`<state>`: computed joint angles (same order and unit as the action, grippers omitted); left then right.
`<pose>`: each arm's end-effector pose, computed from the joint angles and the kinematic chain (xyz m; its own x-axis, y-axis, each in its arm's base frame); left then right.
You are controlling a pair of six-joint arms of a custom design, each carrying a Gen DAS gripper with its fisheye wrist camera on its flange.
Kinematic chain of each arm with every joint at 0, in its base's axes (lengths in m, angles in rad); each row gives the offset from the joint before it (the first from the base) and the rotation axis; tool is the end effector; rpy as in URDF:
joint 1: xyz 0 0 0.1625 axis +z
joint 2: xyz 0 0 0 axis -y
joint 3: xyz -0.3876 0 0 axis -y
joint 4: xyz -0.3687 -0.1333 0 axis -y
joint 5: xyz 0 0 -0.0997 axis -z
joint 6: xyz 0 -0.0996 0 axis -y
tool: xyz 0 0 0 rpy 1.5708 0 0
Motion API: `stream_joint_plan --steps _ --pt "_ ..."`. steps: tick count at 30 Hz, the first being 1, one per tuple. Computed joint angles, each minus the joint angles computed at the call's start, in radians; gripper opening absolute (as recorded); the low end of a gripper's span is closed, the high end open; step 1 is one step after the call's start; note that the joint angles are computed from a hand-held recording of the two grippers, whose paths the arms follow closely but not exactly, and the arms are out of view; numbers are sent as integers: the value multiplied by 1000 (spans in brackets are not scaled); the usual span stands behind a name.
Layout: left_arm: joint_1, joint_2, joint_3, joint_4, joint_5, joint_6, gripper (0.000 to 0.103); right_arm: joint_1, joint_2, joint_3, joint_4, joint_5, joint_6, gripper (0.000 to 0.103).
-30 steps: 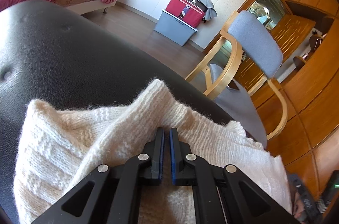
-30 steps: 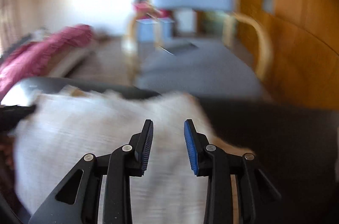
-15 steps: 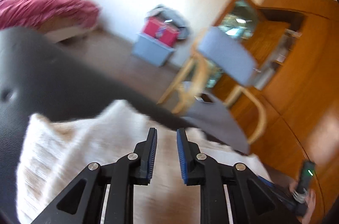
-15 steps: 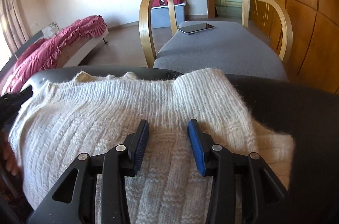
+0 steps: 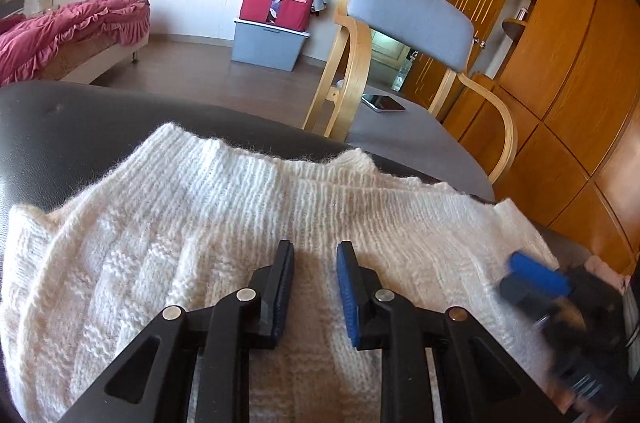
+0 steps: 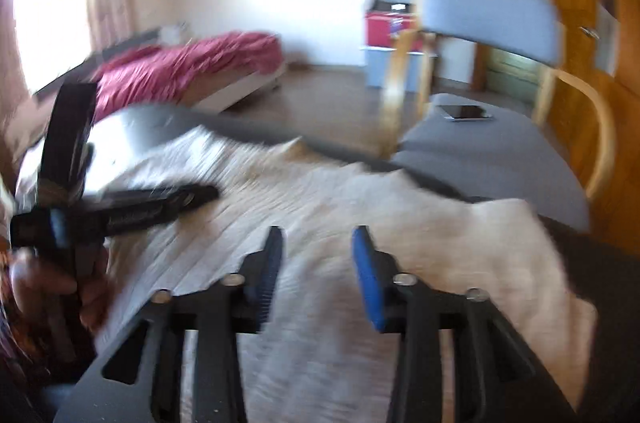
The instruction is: Fold clothes
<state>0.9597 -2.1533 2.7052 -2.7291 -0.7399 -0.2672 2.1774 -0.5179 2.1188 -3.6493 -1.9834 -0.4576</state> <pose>0.0427 -0.2996 0.2945 -0.8900 -0.1371 -0.4348 0.2452 0.6602 -0.7099 0.3367 -0.3215 -0.0494 -0.5458 -0.6550 0.5226 -0.8331 0.4908 -0.2550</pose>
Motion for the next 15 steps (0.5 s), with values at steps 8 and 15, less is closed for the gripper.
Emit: stream_joint_plan --steps 8,15 --pt "1 -27 0 24 -5 -13 22 -50 -29 12 14 -30 127 33" --pt "11 -36 -2 25 -23 -7 22 -69 -114 78 -33 72 151 33"
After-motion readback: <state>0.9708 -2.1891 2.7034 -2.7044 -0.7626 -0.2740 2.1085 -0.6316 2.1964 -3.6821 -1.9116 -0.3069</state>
